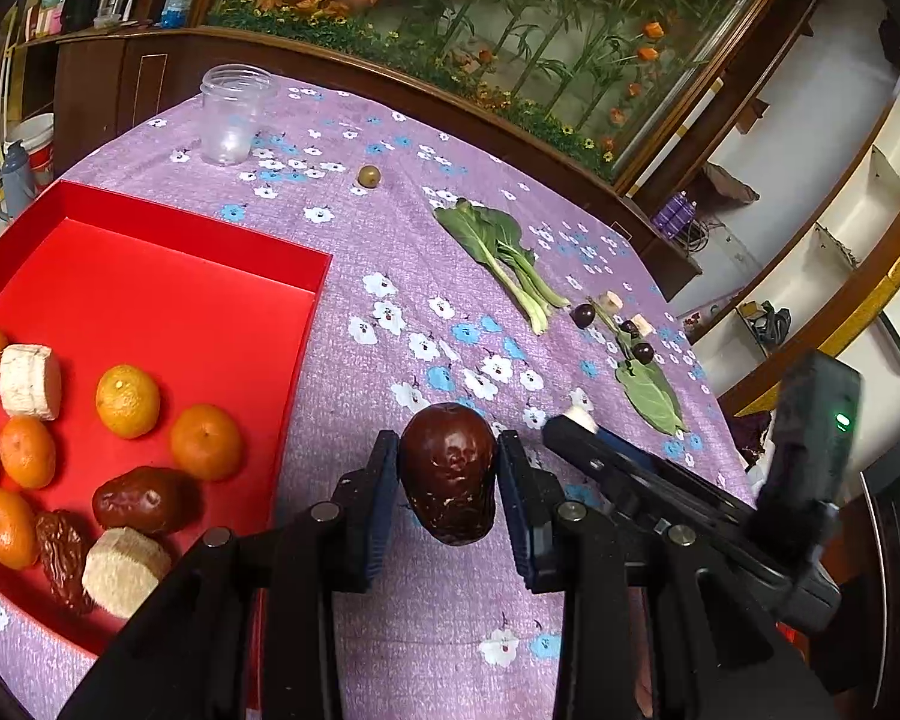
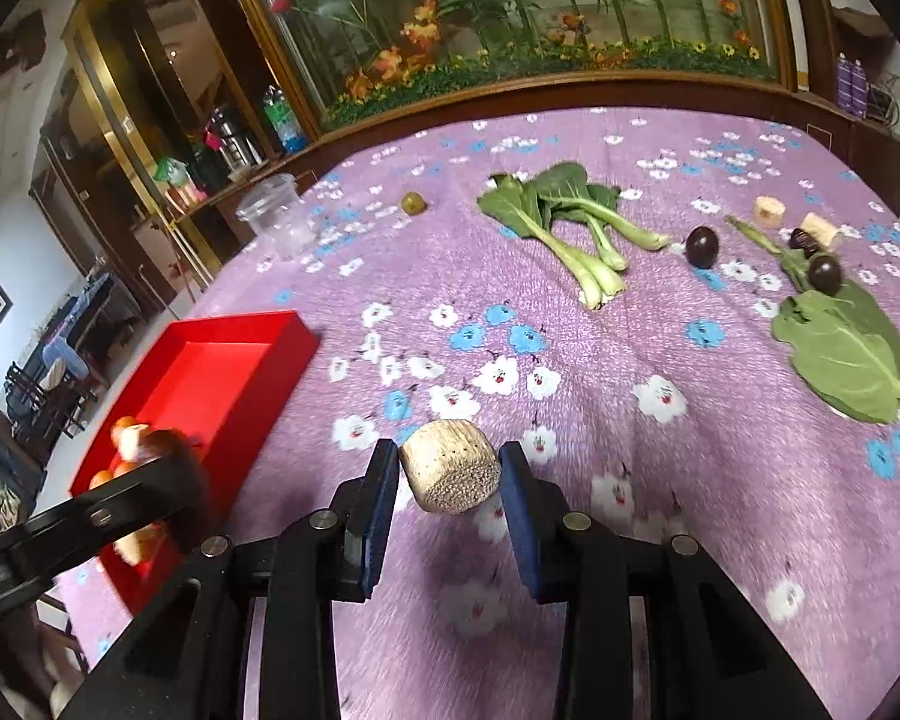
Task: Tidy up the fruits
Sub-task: 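Carry the date and root slice over the red tray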
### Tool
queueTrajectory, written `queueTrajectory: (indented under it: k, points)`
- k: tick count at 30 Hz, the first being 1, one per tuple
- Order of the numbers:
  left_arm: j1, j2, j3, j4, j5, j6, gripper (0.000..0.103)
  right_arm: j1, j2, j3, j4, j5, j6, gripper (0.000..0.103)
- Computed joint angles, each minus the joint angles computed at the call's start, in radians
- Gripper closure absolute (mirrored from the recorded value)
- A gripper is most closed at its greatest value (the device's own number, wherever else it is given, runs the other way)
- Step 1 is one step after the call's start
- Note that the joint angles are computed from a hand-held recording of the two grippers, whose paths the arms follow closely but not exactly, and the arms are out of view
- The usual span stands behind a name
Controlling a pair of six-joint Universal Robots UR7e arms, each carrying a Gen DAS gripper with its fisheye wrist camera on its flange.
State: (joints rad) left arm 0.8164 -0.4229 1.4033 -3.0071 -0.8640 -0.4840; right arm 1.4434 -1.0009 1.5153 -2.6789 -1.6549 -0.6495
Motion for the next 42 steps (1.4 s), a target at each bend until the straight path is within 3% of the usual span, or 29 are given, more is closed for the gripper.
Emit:
queueTrajectory:
  k: [11, 26, 30, 34, 36, 39, 42]
  points:
    - [-0.044, -0.029, 0.069, -0.075, -0.002, 0.025, 0.071, -0.025, -0.155, 0.182, -0.086, 0.101, 0.044, 0.066]
    - [-0.072, -0.043, 0.141, -0.155, -0.087, 0.044, 0.071, -0.07, -0.29, 0.323, -0.152, 0.155, 0.094, 0.066]
    - [-0.083, -0.055, 0.17, -0.198, -0.084, 0.056, 0.071, -0.102, -0.317, 0.293, -0.024, 0.269, 0.142, 0.066]
    - [-0.092, -0.077, 0.205, -0.233, -0.057, 0.055, 0.071, -0.178, -0.315, 0.198, 0.285, 0.551, 0.223, 0.065]
    - [-0.095, -0.084, 0.22, -0.248, -0.044, 0.055, 0.071, -0.205, -0.298, 0.155, 0.425, 0.666, 0.22, 0.065]
    - [-0.087, -0.088, 0.223, -0.239, -0.045, 0.047, 0.071, -0.217, -0.272, 0.12, 0.541, 0.739, 0.222, 0.065]
    - [-0.076, -0.099, 0.225, -0.226, -0.037, 0.032, 0.071, -0.207, -0.237, 0.085, 0.6, 0.752, 0.252, 0.065]
